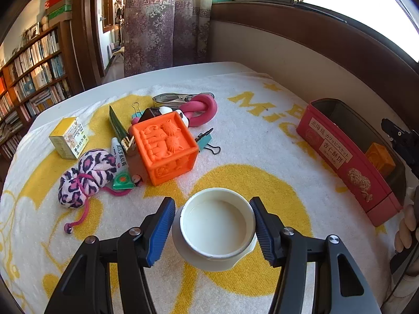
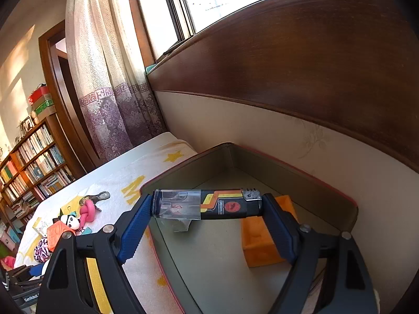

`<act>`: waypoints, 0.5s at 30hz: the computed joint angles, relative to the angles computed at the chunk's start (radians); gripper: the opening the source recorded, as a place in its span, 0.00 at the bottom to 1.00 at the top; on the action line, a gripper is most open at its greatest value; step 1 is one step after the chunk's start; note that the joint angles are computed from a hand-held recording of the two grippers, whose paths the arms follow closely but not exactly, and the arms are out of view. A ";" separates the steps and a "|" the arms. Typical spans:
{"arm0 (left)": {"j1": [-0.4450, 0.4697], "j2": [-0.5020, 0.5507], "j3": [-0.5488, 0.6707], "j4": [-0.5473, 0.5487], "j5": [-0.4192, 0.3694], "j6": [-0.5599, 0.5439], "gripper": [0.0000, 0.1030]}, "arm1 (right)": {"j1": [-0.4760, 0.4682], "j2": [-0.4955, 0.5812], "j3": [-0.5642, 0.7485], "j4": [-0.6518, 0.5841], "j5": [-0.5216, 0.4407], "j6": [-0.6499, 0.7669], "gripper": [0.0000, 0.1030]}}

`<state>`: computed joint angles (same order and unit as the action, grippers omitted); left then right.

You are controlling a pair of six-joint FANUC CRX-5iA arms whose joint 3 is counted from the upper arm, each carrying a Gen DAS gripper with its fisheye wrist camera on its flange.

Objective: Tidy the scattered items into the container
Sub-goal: 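Lower lighter into red tin and open right tool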

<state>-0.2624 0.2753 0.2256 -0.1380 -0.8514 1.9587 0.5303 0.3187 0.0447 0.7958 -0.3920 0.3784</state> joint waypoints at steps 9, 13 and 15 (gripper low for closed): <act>-0.053 0.049 0.089 -0.015 -0.044 0.000 0.59 | -0.001 -0.032 -0.017 -0.132 0.032 0.165 0.85; -0.079 0.074 0.137 -0.029 -0.069 -0.003 0.59 | -0.023 -0.054 -0.061 -0.096 0.068 0.087 0.85; -0.092 0.088 0.163 -0.034 -0.081 -0.009 0.59 | -0.036 -0.060 -0.078 -0.067 0.083 0.044 0.85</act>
<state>-0.3544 0.3630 0.3888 -0.1718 -0.9319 1.9500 0.4945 0.2583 -0.0328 0.7283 -0.3085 0.4222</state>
